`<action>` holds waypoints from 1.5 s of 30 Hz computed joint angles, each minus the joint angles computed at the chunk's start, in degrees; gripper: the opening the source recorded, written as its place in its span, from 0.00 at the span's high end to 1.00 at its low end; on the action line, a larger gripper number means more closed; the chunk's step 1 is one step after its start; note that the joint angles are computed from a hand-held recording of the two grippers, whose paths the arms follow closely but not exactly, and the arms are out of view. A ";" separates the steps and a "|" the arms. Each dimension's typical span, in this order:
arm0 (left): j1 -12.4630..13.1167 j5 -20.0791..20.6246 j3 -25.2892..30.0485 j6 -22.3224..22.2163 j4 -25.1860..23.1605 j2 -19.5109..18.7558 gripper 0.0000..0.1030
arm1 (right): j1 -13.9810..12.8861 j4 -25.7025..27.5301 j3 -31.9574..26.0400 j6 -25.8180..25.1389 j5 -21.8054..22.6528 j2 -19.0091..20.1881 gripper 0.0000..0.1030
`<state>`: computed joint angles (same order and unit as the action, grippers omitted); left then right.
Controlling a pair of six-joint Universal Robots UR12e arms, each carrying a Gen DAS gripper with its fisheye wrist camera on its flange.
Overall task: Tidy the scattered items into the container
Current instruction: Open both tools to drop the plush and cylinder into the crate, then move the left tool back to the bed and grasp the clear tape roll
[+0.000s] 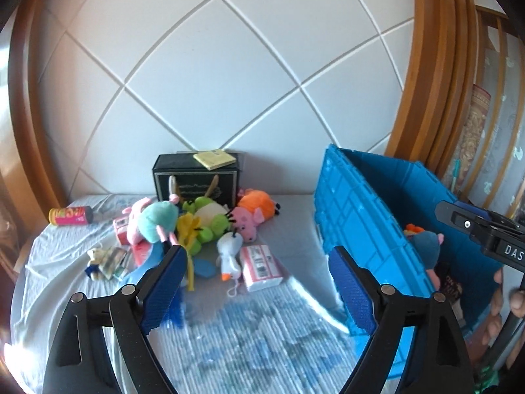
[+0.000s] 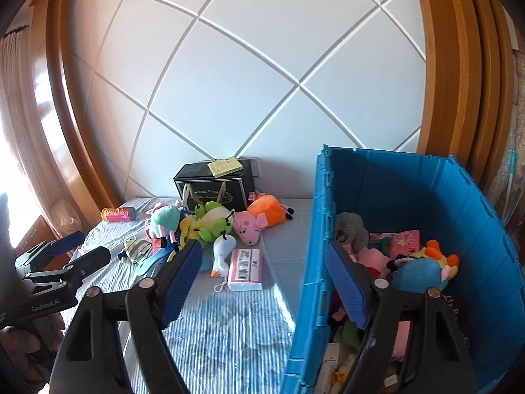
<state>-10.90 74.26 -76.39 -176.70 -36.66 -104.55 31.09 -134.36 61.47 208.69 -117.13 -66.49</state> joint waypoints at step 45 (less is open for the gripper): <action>10.97 12.56 28.79 15.47 -18.86 -33.89 0.54 | 6.51 34.55 -24.51 22.46 1.23 19.13 0.01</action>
<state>0.06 86.83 -47.61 -161.23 -55.52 -138.44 37.60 -99.81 36.95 231.15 -115.90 -47.35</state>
